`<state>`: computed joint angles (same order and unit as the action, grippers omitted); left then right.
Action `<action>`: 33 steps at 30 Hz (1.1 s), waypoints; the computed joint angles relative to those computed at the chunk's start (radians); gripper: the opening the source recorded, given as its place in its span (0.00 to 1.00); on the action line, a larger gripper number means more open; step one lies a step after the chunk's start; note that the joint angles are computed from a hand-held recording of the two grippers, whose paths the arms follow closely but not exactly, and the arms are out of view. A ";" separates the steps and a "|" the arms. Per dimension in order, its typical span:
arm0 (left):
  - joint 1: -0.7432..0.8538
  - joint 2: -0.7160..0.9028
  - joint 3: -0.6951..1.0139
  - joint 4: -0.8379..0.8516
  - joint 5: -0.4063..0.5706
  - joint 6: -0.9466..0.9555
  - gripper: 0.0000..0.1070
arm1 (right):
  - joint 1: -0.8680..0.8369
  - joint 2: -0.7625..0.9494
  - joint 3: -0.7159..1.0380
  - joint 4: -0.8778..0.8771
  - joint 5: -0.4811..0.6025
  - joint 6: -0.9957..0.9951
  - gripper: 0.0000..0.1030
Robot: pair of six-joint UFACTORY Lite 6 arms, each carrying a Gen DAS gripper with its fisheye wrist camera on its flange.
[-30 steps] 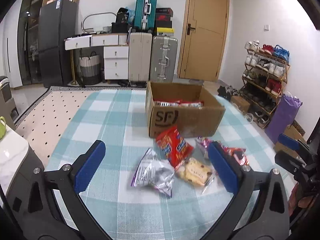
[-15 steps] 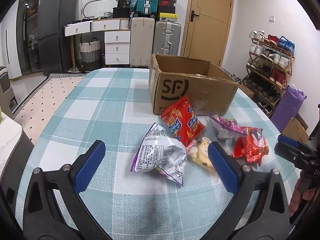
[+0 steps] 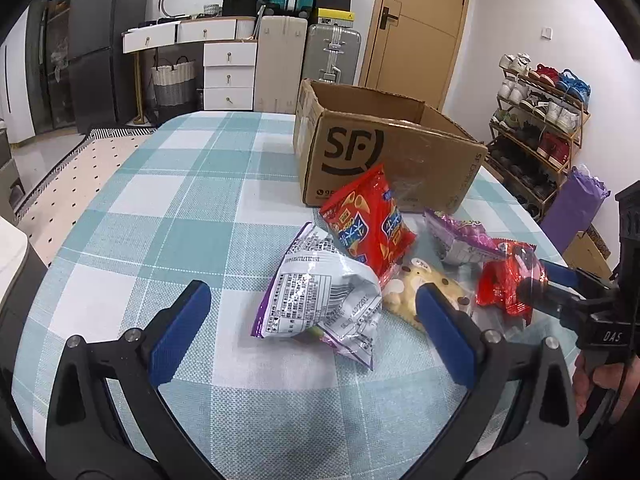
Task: Organize snacks
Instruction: 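Move both grippers back over the remaining snacks on the table, then grasp the red Oreo pack with the right gripper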
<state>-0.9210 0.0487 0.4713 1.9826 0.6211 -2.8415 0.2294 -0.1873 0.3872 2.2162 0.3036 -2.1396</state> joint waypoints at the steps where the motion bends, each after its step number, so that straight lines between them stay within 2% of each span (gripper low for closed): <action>1: 0.004 -0.002 -0.001 0.008 -0.007 -0.009 0.95 | 0.006 0.010 0.006 0.020 -0.002 -0.020 0.99; 3: 0.029 0.012 0.000 0.073 -0.017 -0.064 0.95 | 0.019 0.034 0.019 0.070 -0.013 -0.067 0.98; 7: 0.059 0.028 0.005 0.138 -0.047 -0.110 0.95 | 0.039 0.087 0.055 0.133 -0.051 -0.133 0.78; 9: 0.059 0.026 -0.001 0.151 -0.045 -0.128 0.95 | 0.044 0.100 0.067 0.150 -0.068 -0.158 0.75; 17: 0.036 0.029 -0.002 0.127 -0.040 -0.115 0.95 | 0.037 0.092 0.062 0.162 -0.078 -0.183 0.50; 23: 0.023 0.025 -0.009 0.102 -0.034 -0.103 0.95 | -0.001 0.048 0.016 0.104 -0.020 -0.130 0.45; 33: 0.031 0.029 -0.014 0.110 -0.033 -0.118 0.95 | -0.045 -0.069 -0.051 -0.043 0.042 0.018 0.45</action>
<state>-0.8903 0.0773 0.4576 2.0930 0.5878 -2.9593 0.1846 -0.2561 0.3361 2.1731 0.3454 -2.1221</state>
